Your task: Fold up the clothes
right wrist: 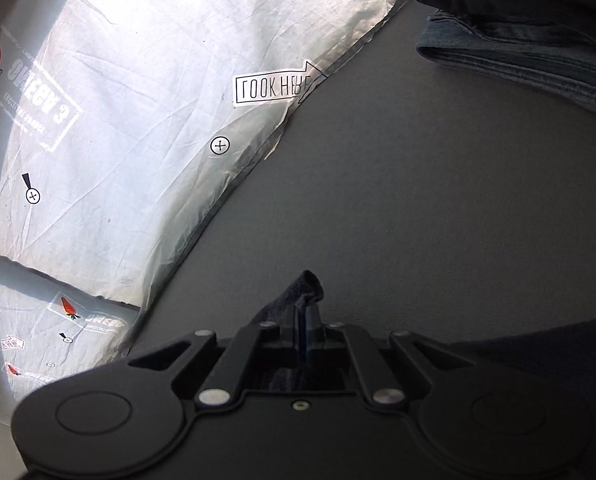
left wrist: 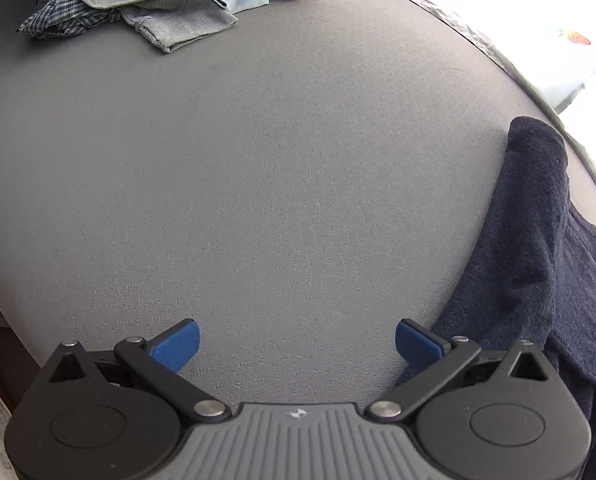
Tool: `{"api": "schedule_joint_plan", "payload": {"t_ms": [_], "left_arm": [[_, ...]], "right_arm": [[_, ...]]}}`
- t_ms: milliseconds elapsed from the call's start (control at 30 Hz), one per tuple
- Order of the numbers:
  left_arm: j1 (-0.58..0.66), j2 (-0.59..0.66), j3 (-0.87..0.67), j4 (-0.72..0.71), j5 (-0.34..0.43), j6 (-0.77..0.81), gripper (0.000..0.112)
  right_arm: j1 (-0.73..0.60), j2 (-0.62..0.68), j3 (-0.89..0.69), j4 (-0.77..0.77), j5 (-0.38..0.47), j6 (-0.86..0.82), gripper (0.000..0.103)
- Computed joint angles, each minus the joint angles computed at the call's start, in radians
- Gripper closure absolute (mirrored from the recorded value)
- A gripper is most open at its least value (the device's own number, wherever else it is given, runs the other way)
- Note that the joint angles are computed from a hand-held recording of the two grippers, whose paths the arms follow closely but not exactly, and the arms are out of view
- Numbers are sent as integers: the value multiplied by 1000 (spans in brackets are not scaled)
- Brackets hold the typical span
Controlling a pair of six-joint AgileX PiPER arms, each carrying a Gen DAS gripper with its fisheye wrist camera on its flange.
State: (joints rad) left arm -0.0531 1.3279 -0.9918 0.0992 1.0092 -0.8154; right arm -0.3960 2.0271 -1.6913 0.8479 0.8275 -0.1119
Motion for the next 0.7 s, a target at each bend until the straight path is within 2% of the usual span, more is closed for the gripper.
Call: {"api": "schedule_joint_plan", "payload": {"t_ms": [100,167,267,333,467,533,633,700], "left_arm": [[-17,6,21,5,2,-1,10],[-25,0,34,3,1,0,10],[-36,-2,42,11,-3,5,9],[-30,-9,43,2,4,29,10],[4,-27,41,-47,12,113,9],[25,-39,42,-72,18,164,10],[51,-49,38,-100,47,262,10],[51,-49,43,-114,51,319,9]], "right_arm": [[-8,-40,85,11,-24,17,87],[-14,-81,156,62,-47,-10,71],[-19,-153,279,181,-82,-77,64],[-30,-203,382,318,-88,-141,58],[-33,-301,605,602,-68,-252,57],[-7,-358,701,679,-63,-292,57],[64,-453,845,800,-65,-361,58],[136,-511,933,888,-79,-398,63]]}}
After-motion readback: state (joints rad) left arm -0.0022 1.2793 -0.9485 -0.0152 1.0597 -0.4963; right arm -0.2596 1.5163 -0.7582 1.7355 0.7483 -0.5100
